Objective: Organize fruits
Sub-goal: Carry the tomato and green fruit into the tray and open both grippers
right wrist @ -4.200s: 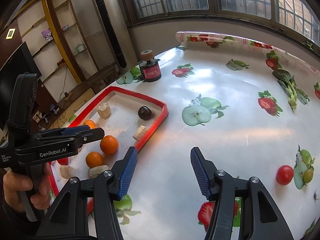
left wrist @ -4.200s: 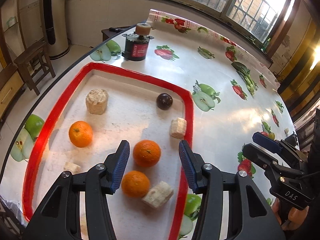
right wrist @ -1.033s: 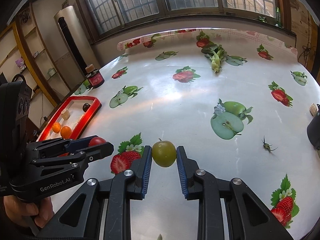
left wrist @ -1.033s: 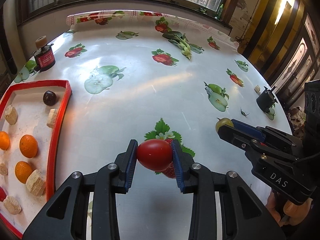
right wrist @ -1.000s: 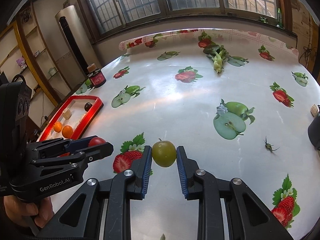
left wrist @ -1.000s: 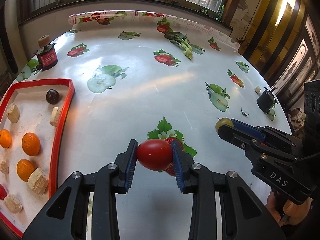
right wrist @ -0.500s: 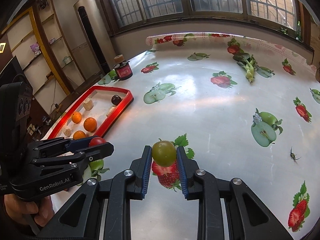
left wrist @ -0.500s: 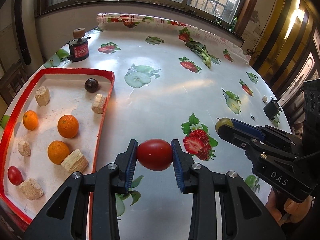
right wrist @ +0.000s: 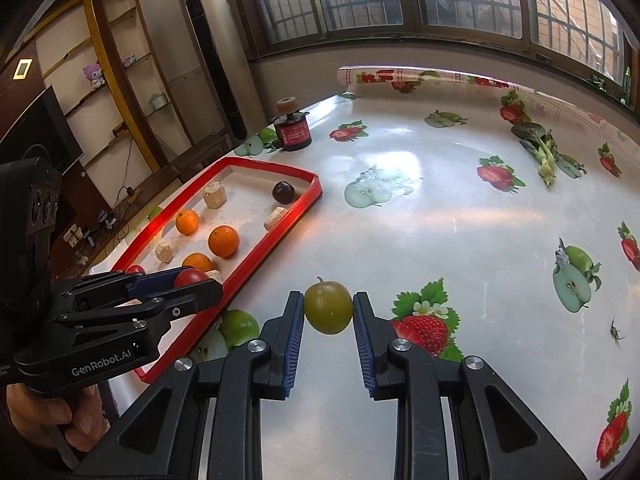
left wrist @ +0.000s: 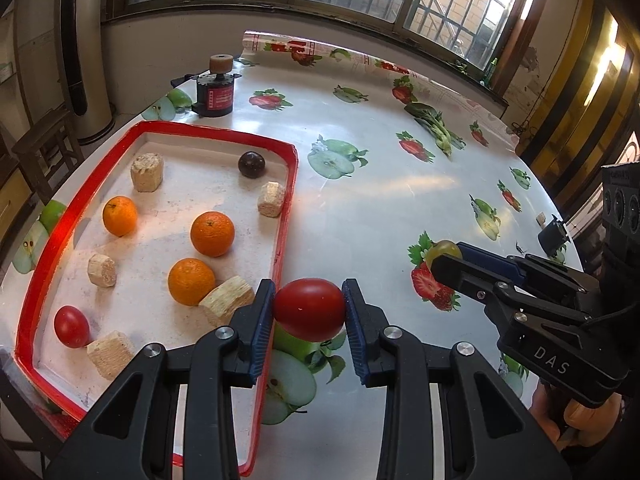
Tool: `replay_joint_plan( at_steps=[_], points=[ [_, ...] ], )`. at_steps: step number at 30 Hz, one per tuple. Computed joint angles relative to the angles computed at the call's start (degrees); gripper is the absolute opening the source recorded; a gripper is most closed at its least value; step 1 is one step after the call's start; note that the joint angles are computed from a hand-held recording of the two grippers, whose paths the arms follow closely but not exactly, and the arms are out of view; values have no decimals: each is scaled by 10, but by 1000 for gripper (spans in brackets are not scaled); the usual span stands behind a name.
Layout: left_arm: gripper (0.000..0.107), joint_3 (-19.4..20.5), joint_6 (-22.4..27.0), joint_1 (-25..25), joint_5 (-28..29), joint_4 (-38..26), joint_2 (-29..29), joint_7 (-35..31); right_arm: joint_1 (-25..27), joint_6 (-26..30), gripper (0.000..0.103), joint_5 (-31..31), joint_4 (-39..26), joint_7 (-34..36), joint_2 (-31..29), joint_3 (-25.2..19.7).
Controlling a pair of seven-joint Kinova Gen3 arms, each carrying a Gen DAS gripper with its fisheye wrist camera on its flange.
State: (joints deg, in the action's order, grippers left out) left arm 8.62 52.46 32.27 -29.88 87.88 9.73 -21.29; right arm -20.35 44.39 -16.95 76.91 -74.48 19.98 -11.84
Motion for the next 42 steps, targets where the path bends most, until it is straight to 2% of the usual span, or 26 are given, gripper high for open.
replay_joint_plan(
  at_steps=[9, 28, 36, 42],
  points=[
    [31, 3, -8, -19, -7, 43, -33, 24, -25, 8, 26, 13, -21, -6, 12, -5],
    [31, 32, -15, -105, -3, 133, -113, 53, -83, 33, 25, 45, -81, -22, 51, -8],
    [31, 36, -25, -138, 11, 146, -127, 34, -106, 64, 25, 55, -144, -35, 91, -5],
    [31, 28, -36, -153, 30, 135, -114, -2, -128, 95, 25, 71, -215, -49, 132, 5]
  ],
)
